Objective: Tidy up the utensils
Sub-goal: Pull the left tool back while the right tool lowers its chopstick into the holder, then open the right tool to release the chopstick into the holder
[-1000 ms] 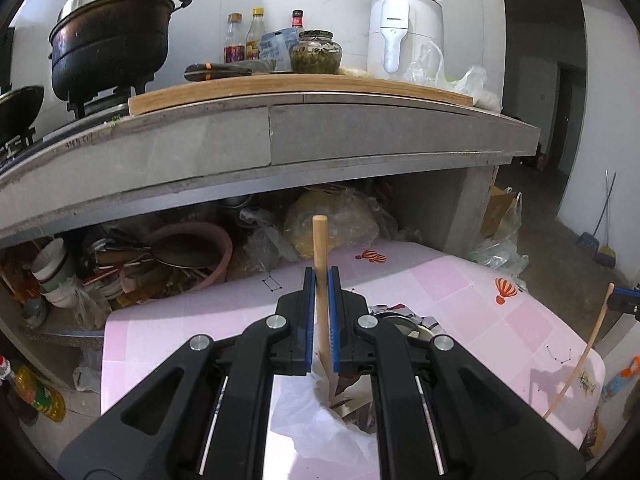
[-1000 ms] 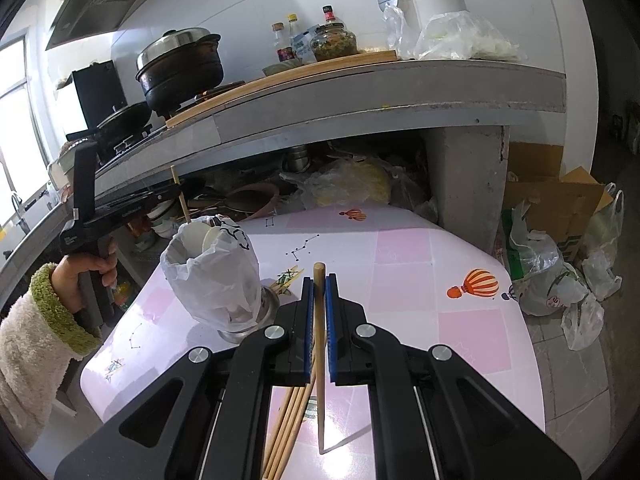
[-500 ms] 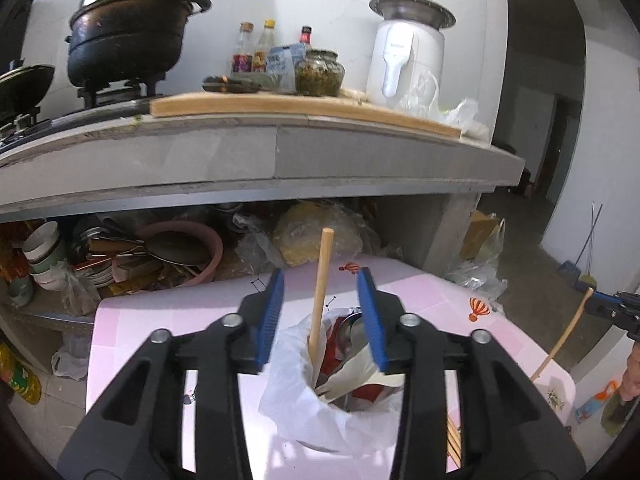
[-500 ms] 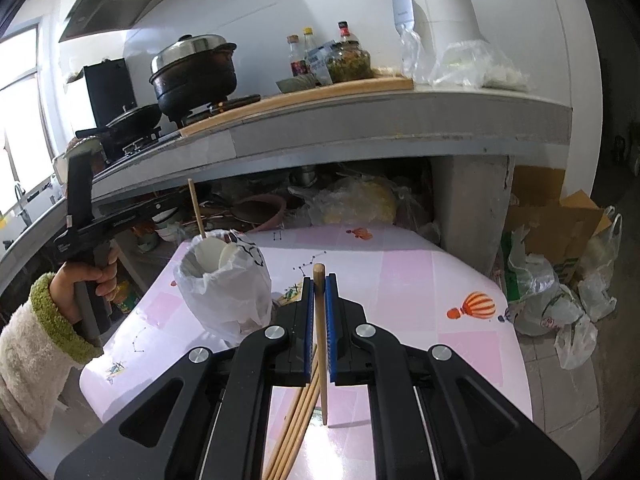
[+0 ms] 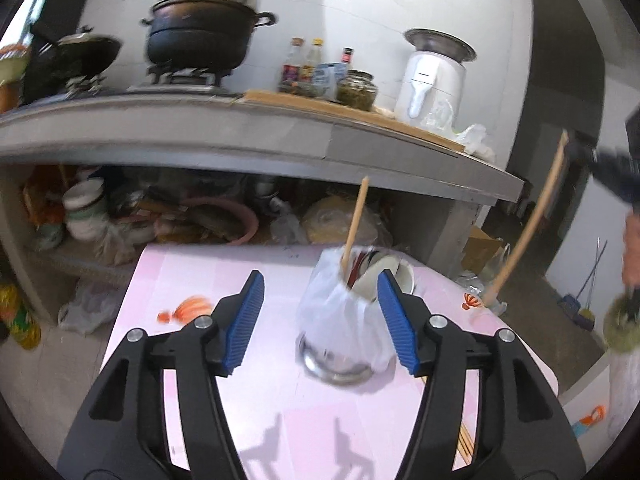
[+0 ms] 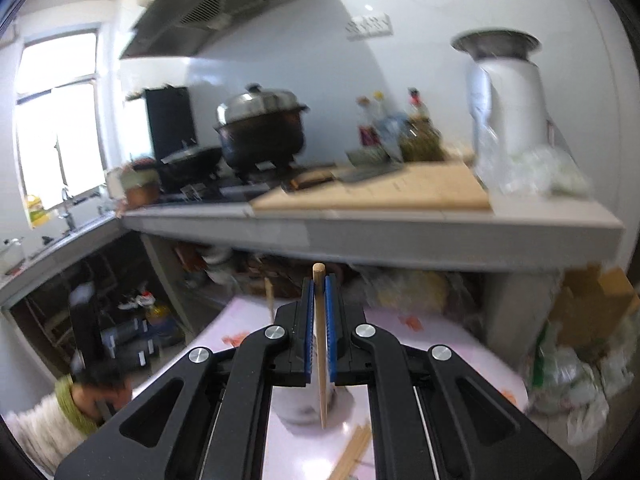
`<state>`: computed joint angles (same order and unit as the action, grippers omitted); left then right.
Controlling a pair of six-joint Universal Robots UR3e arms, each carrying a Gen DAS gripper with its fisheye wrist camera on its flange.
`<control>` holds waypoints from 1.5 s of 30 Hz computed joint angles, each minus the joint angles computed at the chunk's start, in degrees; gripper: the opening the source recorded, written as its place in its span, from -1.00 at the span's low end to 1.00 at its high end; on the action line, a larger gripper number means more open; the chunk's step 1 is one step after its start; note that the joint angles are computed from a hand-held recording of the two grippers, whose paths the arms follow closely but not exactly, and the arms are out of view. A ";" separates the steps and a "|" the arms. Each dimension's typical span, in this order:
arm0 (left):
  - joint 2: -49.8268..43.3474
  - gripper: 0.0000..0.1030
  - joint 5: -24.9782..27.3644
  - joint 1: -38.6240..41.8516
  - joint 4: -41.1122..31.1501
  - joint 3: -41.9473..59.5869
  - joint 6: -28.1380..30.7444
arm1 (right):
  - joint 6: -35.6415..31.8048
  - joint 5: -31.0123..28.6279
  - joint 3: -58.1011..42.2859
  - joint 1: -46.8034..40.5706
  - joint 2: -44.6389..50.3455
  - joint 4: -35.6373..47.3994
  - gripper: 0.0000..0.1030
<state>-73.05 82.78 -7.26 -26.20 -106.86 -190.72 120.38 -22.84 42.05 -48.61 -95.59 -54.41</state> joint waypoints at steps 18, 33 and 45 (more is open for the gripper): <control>21.85 0.12 -5.62 9.74 -7.26 -19.30 -1.47 | 39.34 -20.94 -26.15 35.58 31.13 -37.76 -0.89; 22.55 0.12 -7.16 11.77 -7.32 -20.67 -0.72 | 38.91 -24.06 -4.89 41.31 27.02 -49.59 -0.89; 22.21 0.12 -6.58 11.04 -7.43 -20.30 -0.78 | 33.65 -29.66 -2.49 46.06 28.58 -46.55 -0.89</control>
